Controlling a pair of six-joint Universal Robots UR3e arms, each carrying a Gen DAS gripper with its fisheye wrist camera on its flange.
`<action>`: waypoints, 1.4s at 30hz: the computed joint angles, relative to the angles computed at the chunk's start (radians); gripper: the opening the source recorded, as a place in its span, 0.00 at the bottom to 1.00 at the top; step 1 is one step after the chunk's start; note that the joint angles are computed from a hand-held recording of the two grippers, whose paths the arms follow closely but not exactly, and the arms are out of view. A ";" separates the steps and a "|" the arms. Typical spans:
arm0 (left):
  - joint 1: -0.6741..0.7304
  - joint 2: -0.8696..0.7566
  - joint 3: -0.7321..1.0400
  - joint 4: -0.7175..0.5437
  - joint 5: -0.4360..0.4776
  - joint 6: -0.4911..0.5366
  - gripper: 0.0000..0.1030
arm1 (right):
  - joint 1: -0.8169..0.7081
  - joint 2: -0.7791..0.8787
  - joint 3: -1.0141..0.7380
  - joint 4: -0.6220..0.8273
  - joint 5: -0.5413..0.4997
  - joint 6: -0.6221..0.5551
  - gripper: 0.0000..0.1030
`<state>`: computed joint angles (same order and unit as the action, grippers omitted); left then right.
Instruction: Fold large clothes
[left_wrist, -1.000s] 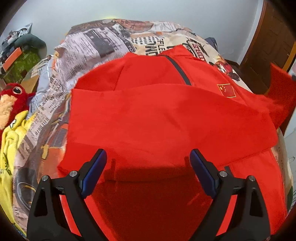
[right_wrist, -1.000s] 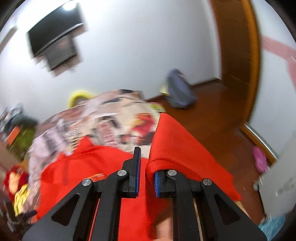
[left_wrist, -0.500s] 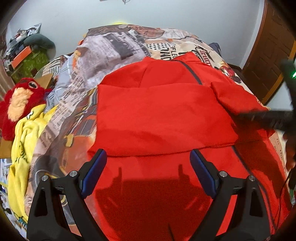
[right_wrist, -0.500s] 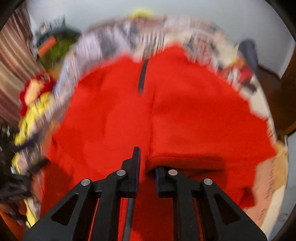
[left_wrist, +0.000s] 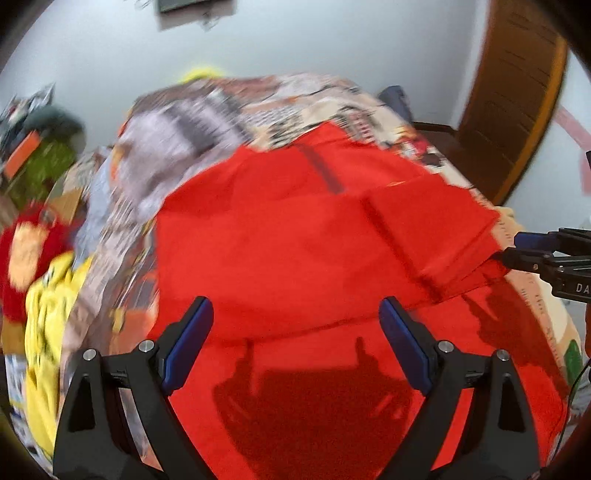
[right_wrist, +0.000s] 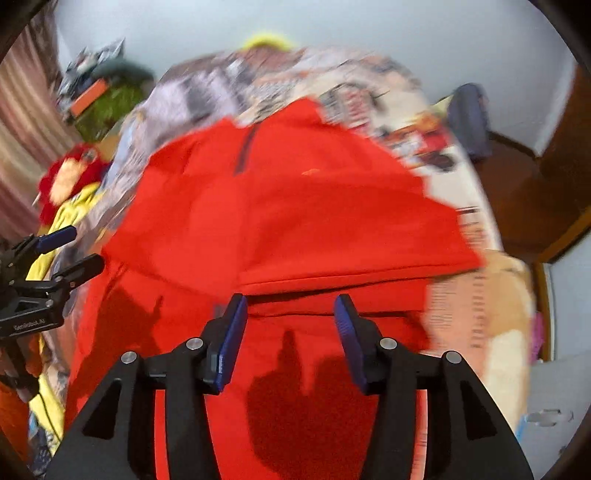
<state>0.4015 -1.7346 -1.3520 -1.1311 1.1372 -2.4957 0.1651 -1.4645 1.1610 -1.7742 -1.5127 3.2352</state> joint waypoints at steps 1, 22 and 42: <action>-0.027 -0.009 0.022 -0.004 0.000 -0.007 0.89 | -0.025 -0.043 0.045 -0.019 -0.021 -0.004 0.45; -0.609 -0.674 0.729 -0.111 0.286 -0.060 0.69 | -0.442 -0.377 0.541 -0.137 0.084 -0.117 0.50; -0.237 -0.361 0.439 0.114 0.092 -0.173 0.04 | -0.198 0.054 0.269 -0.171 0.044 -0.020 0.50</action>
